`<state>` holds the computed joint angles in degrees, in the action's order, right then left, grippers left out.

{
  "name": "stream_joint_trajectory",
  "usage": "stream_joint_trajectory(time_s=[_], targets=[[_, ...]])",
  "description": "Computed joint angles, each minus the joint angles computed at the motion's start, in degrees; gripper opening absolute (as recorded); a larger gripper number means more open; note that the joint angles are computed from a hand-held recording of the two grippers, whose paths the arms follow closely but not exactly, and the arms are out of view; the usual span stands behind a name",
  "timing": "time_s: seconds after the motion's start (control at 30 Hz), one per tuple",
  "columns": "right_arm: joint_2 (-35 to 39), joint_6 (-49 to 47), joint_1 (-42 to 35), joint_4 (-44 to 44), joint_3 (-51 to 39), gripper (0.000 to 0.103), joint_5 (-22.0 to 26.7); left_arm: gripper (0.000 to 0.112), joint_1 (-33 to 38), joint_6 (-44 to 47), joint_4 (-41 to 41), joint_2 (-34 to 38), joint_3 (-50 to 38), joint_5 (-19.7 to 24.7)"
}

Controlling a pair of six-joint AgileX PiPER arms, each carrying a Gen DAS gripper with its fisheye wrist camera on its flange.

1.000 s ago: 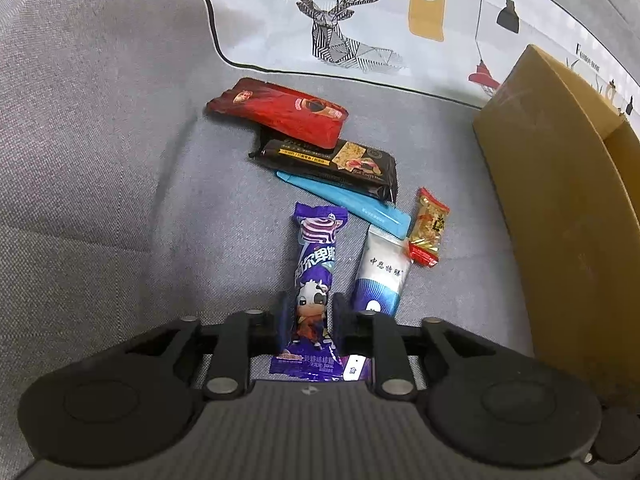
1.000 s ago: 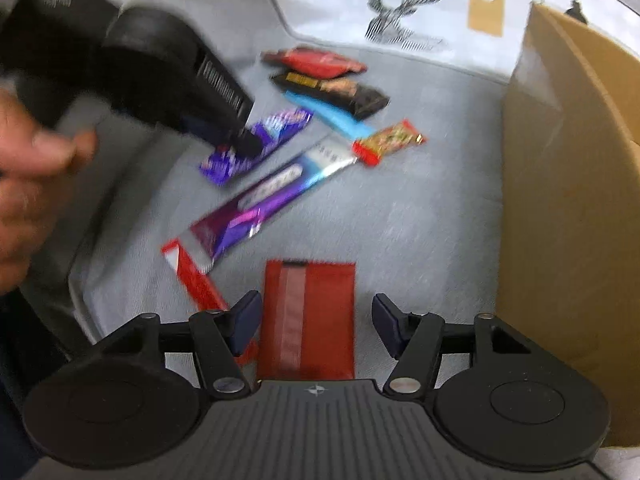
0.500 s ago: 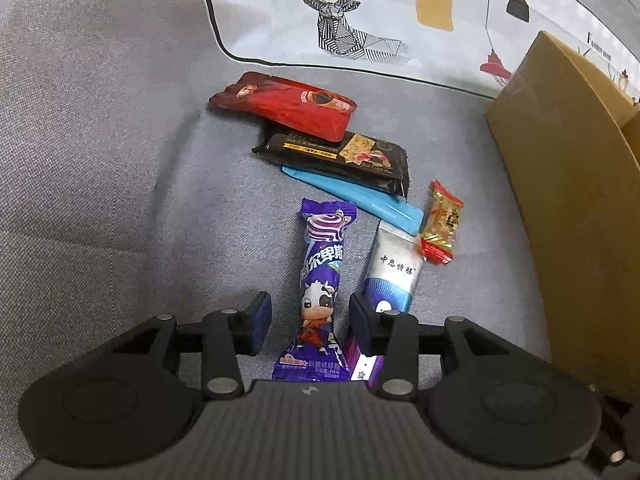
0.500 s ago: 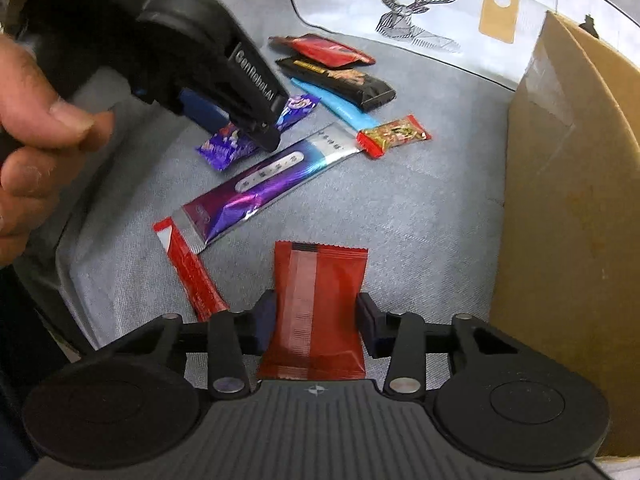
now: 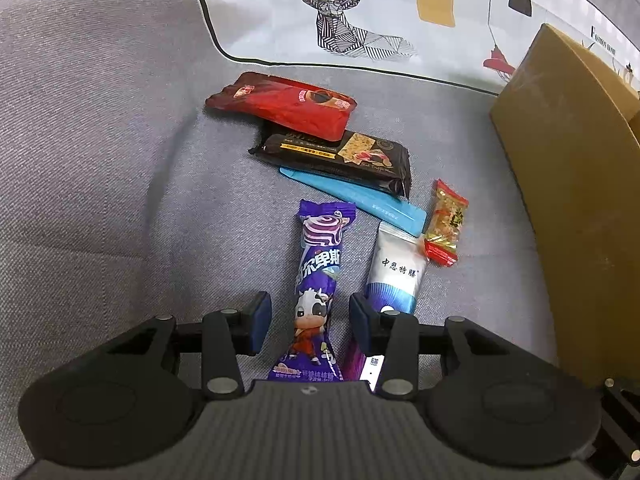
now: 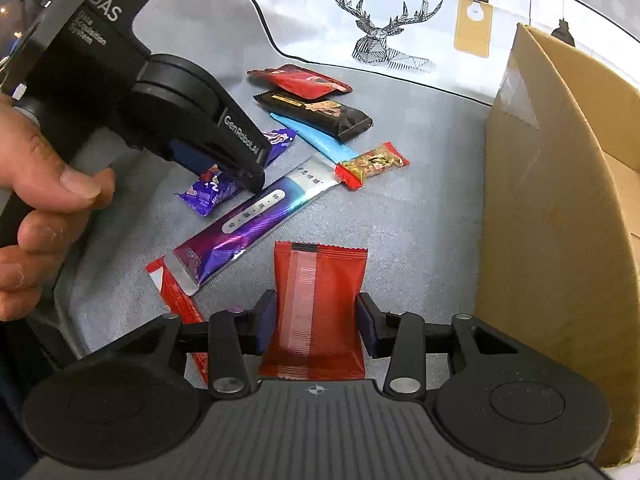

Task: Organize snacks
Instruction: 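Lift the purple bar and red packet with both tools toward the box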

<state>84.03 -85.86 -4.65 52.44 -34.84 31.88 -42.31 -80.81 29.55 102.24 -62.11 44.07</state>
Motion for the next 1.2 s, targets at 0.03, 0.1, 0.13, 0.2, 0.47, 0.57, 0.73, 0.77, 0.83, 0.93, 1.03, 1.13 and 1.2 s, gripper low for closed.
stream_joint_trajectory(time_s=[0.03, 0.1, 0.13, 0.2, 0.47, 0.57, 0.73, 0.77, 0.83, 0.93, 1.03, 1.13, 1.2], targets=[[-0.09, 0.05, 0.08, 0.03, 0.06, 0.045, -0.08, 0.047, -0.03, 0.16, 0.01, 0.09, -0.09, 0.09], [-0.19, 0.26, 0.2, 0.03, 0.13, 0.045, -0.23, 0.048, -0.01, 0.41, -0.04, 0.24, -0.18, 0.22], [-0.21, 0.47, 0.5, 0.11, 0.18, 0.045, -0.5, 0.047, 0.08, 0.6, -0.18, 0.36, -0.23, 0.21], [-0.39, 0.42, 0.67, 0.28, 0.33, 0.045, -0.77, 0.047, 0.17, 0.83, -0.21, 0.51, -0.31, 0.16], [-1.87, -1.18, -0.22, 2.42, 0.73, 0.045, -0.45, 0.017, -0.11, 1.57, -0.56, -0.03, -1.34, 1.25], [-3.03, -4.64, -2.08, 6.14, 1.05, 0.045, 1.07, 0.017, -1.65, 1.31, 0.78, -0.8, -2.66, 3.77], [-6.11, -12.92, -6.86, 14.54, 1.64, 0.045, 5.9, 0.017, -4.27, -1.83, 4.42, -3.42, -3.94, 8.68], [-6.7, -14.1, -7.98, 15.92, 1.6, 0.045, 7.1, 0.017, -4.75, -3.15, 5.4, -4.24, -3.82, 9.46], [-7.83, -15.66, -10.47, 18.37, 1.18, 0.045, 10.09, 0.017, -5.75, -5.47, 7.26, -5.23, -3.87, 11.35], [-8.74, -17.67, -14.85, 21.13, -0.24, 0.045, 15.09, 0.017, -7.1, -8.47, 9.92, -6.21, -4.32, 13.74], [-8.41, -17.34, -19.19, 22.54, -3.38, 0.045, 20.4, 0.017, -8.2, -10.62, 12.17, -5.92, -5.43, 15.75], [-6.68, -14.93, -22.66, 22.57, -9.08, 0.045, 24.24, 0.017, -9.02, -10.58, 13.47, -4.67, -7.28, 16.53], [-4.32, -11.97, -24.73, 21.95, -14.69, 0.045, 27.2, 0.017, -9.26, -10.38, 14.0, -4.31, -7.85, 15.71]])
